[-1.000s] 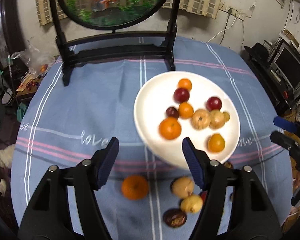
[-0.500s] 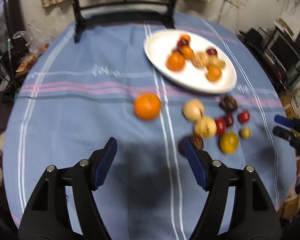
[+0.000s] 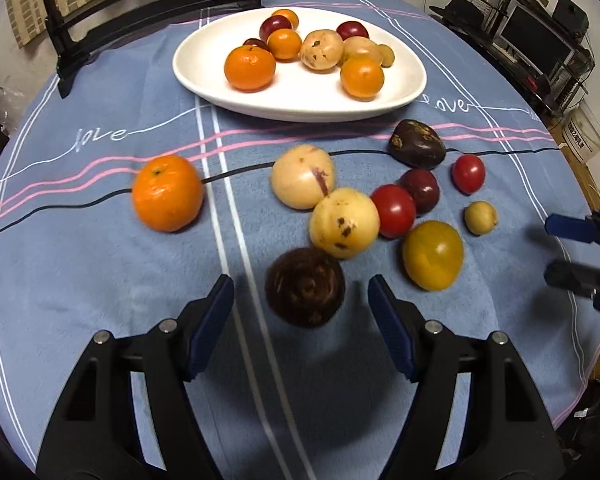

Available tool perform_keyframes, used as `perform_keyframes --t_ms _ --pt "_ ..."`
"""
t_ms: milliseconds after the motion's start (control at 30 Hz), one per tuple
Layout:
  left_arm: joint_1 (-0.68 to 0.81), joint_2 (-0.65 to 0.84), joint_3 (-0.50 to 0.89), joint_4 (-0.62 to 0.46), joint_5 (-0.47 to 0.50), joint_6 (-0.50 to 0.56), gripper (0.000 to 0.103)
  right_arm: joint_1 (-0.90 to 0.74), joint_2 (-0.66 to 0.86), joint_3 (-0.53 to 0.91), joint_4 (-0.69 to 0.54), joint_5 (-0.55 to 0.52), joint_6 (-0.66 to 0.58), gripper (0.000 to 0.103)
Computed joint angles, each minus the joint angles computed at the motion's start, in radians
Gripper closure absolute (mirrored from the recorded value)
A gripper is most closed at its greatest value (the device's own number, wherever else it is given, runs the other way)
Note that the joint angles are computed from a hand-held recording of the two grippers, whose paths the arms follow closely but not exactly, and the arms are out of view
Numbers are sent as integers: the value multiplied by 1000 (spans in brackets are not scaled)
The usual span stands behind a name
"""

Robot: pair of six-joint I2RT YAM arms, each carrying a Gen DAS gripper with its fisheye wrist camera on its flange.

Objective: Organize fruits
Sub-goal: 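Grasp a dark purple plum with the left tool while the right tool grasps a small yellow fruit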

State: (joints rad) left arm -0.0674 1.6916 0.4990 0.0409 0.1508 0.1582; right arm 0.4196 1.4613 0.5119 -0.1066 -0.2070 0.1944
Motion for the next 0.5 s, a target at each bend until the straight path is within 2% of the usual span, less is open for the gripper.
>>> perform_keyframes --t_ms 67,100,167,267,400,500 --pt "1 39 26 -2 0 14 36 5 18 3 9 -2 6 38" --pt "1 52 35 -6 4 18 51 10 30 8 15 1 9 38" --pt "8 68 50 -13 13 28 60 19 58 21 27 4 9 38" --pt "32 60 63 -48 40 33 61 39 92 42 45 31 6 38" --pt "71 -21 38 -85 65 42 61 67 172 104 56 71 -28 39" --pt "95 -80 28 -128 88 41 61 86 256 174 34 118 -64 53"
